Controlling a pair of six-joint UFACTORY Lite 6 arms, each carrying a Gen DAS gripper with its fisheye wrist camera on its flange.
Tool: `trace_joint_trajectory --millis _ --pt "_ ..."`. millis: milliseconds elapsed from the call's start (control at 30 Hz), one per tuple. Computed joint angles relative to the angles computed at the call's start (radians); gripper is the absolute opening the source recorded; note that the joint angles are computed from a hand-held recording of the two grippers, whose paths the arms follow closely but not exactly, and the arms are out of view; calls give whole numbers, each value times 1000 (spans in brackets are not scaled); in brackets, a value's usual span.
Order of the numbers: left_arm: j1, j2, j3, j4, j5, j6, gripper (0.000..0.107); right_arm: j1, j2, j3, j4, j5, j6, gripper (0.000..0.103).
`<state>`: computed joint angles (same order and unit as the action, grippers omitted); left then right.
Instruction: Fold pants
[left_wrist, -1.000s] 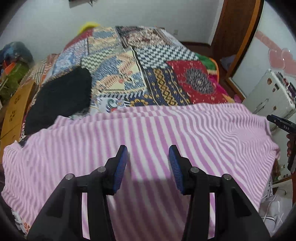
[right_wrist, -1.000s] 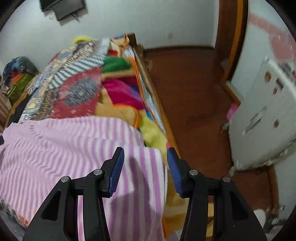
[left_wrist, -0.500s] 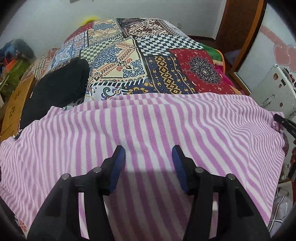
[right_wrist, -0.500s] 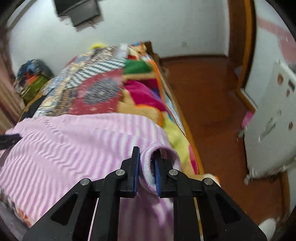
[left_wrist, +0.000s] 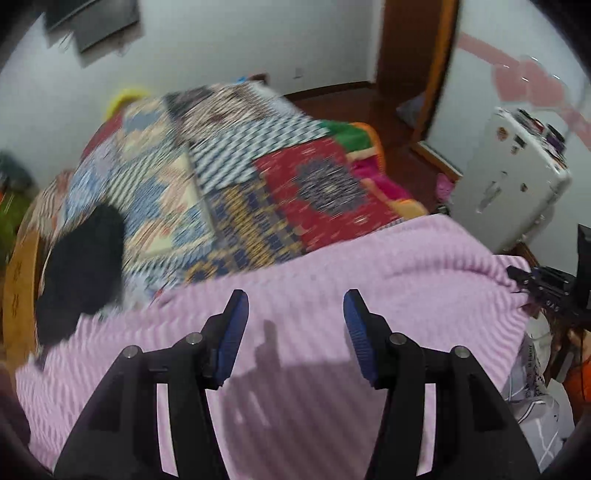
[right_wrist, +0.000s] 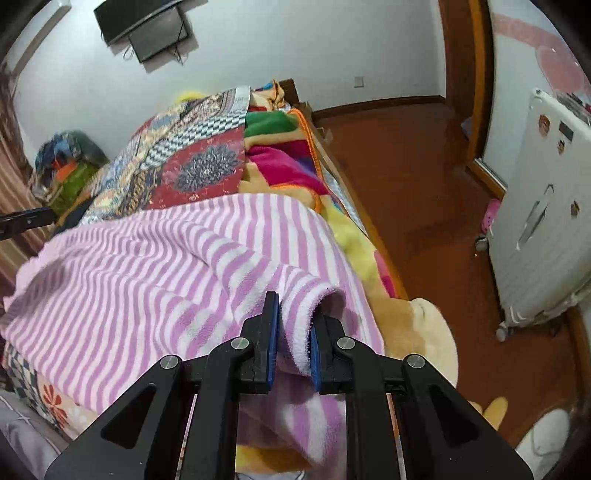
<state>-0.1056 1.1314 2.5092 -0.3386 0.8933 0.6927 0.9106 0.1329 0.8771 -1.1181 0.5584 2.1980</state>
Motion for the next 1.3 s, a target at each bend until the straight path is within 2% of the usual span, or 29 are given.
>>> trace_joint_trajectory --millis 133,233,367,467,567,667,700,800,933,1067,1167,1300 --pt "-48 -81 -149 -57 -57 53 53 -35 -23 29 -44 22 -20 12" --pt "-59 -130 -256 -51 -117 73 53 -107 -43 56 -100 -1 -42 12" --pt "-24 -115 -244 -43 -107 42 53 -215 -18 122 -182 -42 -66 12" --pt "7 -65 -165 -4 -91 -15 53 -277 58 191 -196 -79 -102 12" --pt "27 -53 -151 31 -110 -39 53 -331 153 247 -126 -131 -189 12" --pt "46 -31 -116 30 -98 -48 53 -397 228 248 -14 -234 -267 12" --pt "49 -29 -113 29 -97 -48 53 -417 256 247 71 -272 -342 16" --pt "54 -29 -119 34 -101 -53 53 -437 292 242 308 -279 -567 20" --pt "51 -74 -191 24 -127 -34 53 -419 158 134 288 -194 -534 22" --pt "40 -154 -307 -8 -166 -2 53 -373 -82 -6 303 -79 -508 26" --pt "28 -221 -409 -37 -192 29 54 -259 -282 -118 313 19 -440 35" --pt "2 -290 -526 -60 -213 51 54 -73 -373 -174 311 108 -300 40"
